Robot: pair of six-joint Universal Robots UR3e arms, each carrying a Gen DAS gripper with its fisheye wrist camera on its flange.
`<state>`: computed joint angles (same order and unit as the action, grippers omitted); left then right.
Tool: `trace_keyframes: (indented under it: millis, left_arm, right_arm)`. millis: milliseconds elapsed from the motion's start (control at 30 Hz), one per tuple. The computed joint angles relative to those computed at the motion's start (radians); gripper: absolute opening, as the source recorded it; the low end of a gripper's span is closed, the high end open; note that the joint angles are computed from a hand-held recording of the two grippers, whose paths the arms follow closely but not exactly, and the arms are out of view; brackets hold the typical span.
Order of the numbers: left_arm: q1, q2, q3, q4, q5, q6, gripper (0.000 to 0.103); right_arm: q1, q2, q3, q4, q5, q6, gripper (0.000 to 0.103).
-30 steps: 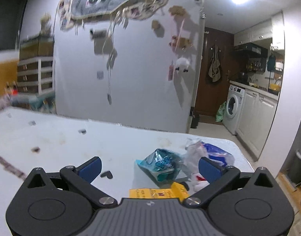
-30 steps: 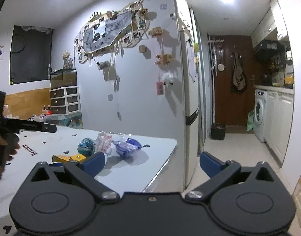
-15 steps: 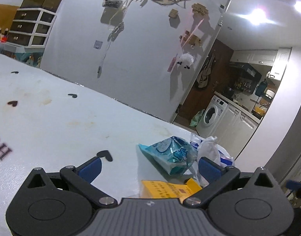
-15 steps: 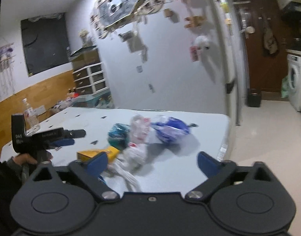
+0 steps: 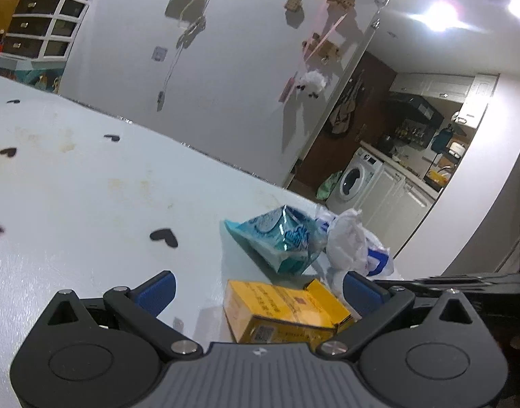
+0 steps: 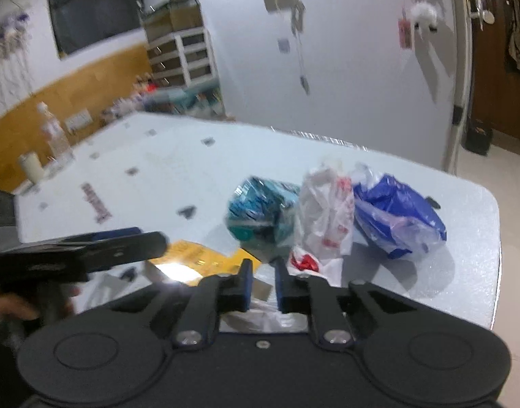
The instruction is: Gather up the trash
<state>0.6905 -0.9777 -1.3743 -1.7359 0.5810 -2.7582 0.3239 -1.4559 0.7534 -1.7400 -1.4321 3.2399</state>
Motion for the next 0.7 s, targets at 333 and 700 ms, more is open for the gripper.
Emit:
trace_keyframes:
  millis: [333, 700]
  left_arm:
    - [0.062, -0.011, 0.162, -0.319, -0.002, 0.223, 0.103]
    - [-0.069, -0.006, 0.121, -0.048, 0.19, 0.066, 0.103]
  right_arm:
    - [-0.016, 0.18, -0.261, 0.187, 0.143, 0.011, 0.002]
    - [0.009, 0.197, -0.282, 0.191, 0.198, 0.024, 0.002]
